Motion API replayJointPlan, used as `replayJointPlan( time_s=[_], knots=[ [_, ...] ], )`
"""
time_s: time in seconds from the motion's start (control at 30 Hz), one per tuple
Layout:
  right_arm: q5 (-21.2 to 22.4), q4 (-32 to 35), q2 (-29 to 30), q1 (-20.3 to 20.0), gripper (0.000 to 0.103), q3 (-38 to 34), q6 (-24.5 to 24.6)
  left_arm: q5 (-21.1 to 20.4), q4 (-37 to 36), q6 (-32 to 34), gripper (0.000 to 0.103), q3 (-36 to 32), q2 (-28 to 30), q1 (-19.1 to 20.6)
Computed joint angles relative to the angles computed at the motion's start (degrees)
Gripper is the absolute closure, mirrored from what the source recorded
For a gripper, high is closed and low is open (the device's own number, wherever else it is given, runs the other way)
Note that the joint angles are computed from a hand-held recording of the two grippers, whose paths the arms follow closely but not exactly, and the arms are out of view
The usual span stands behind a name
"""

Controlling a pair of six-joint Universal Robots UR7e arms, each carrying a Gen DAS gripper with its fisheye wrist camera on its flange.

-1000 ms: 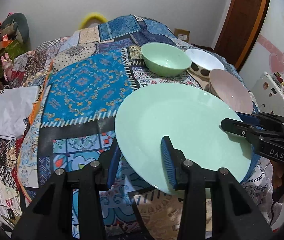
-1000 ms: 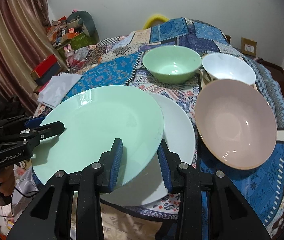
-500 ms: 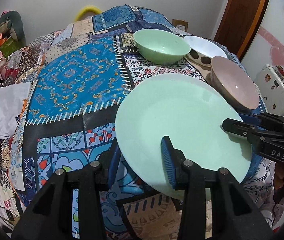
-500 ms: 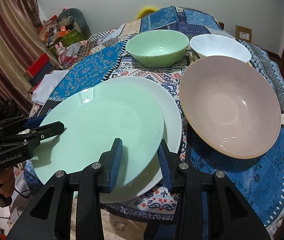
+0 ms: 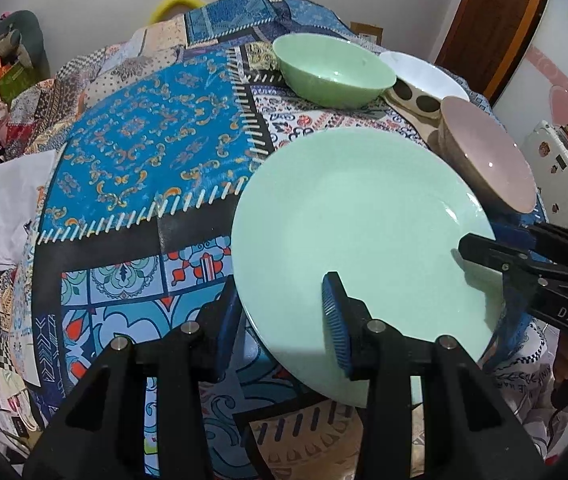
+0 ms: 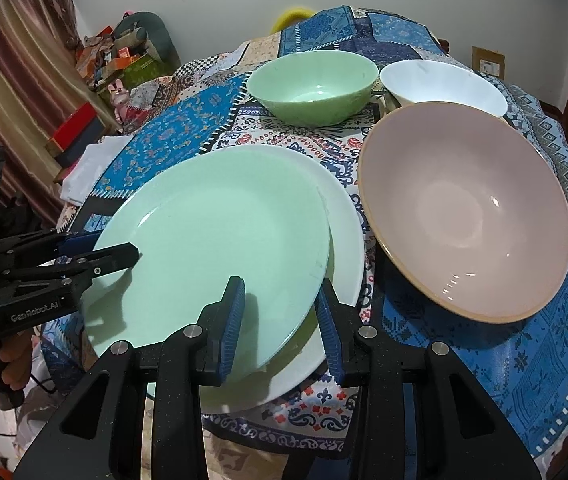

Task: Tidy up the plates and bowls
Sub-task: 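Carry the pale green plate onto the white plate with both tools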

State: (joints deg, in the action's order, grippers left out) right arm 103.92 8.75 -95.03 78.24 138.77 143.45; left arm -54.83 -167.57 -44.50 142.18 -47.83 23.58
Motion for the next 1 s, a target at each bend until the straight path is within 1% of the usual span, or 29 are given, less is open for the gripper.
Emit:
replayJointPlan(
  time_s=[0.07,0.13,0.27,0.37,0.43,0.57,0.67,0.73,0.8,0.87,0.9,0.97,1.0],
  knots=[
    [0.7,-0.6,0.4,0.5,0.069,-0.1,0.0,0.0,-0.2,0.1,0.062,-0.2,0.4,0.1],
    [0.4,-0.3,0.4,0.2,0.068,-0.3,0.0,-0.1,-0.3,0.3,0.062,-0.4,0.5,0.4],
    [0.6,-0.3,0.3,0.3,0.068,-0.3,-0.4,-0.1,0.1,0.6,0.062,-0.8,0.7,0.5],
    [2.9,-1.3,0.7,2.0,0.069,-0.2,-0.5,1.0,1.5,0.4,0.061,-1.0,1.1,-0.4],
    [3.6,-1.2,0.6,2.5,0.069,-0.2,-0.7,1.5,2.8,0.2,0.061,-1.2,1.2,-1.1],
    [2.5,-0.1,-0.3,1.5,0.069,0.1,-1.7,2.0,4.9,-0.4,0.061,-1.1,0.5,-2.1],
    [1.7,0.7,-0.8,0.9,0.069,0.0,-2.0,3.3,5.9,-1.2,0.061,-0.8,-0.7,-3.3],
    [0.6,1.4,-1.4,0.0,0.069,0.1,-2.4,3.9,6.5,-1.6,0.057,-0.6,-1.5,-4.1],
    [-0.5,1.8,-2.1,-1.0,0.069,0.3,-3.0,4.5,6.8,-1.8,0.054,-0.5,-2.4,-5.1],
    [-0.8,1.8,-2.4,-1.1,0.069,0.4,-3.0,5.1,7.5,-2.1,0.053,-0.7,-2.9,-5.9],
    [-0.4,1.5,-2.5,-0.8,0.069,0.5,-2.9,5.4,7.8,-2.2,0.052,-0.7,-3.3,-6.3],
    [2.2,-1.1,-3.9,1.1,0.069,1.3,-3.3,5.8,8.1,-2.3,0.050,-1.2,-3.7,-6.9],
    [2.0,-0.9,-4.6,1.2,0.069,1.3,-4.0,5.9,8.2,-2.4,0.049,-1.3,-3.9,-7.3]
  ],
)
